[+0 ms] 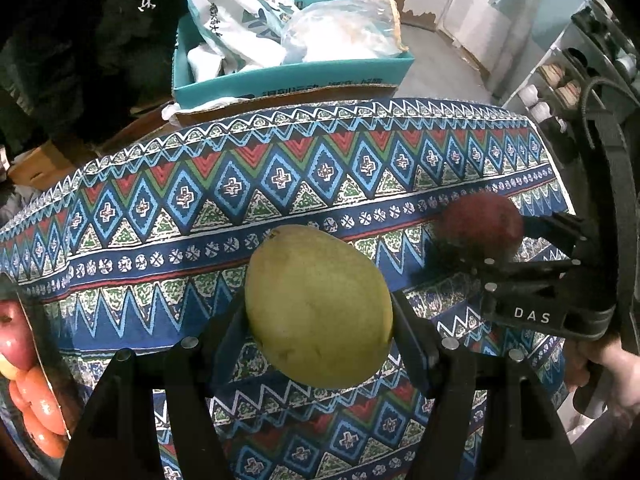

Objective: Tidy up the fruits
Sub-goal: 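Carry the pear in the left tool and the apple in the right tool to the bowl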

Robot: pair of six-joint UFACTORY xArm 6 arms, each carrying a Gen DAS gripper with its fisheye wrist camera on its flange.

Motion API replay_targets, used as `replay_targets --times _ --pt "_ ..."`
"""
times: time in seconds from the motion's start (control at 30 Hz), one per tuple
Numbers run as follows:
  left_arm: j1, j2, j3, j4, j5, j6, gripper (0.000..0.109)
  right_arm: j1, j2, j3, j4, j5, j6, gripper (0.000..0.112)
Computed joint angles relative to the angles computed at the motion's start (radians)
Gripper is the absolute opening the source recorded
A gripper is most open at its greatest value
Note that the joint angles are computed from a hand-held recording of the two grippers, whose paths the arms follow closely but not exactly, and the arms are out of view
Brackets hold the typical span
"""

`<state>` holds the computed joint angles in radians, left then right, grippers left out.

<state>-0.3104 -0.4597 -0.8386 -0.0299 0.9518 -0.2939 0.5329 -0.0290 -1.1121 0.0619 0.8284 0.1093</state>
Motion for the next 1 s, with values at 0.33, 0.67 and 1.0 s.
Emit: replay_targets --times 0.33,0.67,1.0 --pt "0.008 -0.085 0.017 0.008 0.034 -0.005 0.07 0.031 -0.073 0.009 -0.028 -0.024 0.018 0.078" --pt "0.042 -0.191 0.013 0.045 0.083 -0.005 0.07 0.074 -0.115 -0.033 -0.026 -0.023 0.033 0.078" --pt "0.091 -0.305 -0.003 0.051 0.131 0.02 0.07 0.156 -0.128 -0.113 -0.069 0.001 0.075 0.078"
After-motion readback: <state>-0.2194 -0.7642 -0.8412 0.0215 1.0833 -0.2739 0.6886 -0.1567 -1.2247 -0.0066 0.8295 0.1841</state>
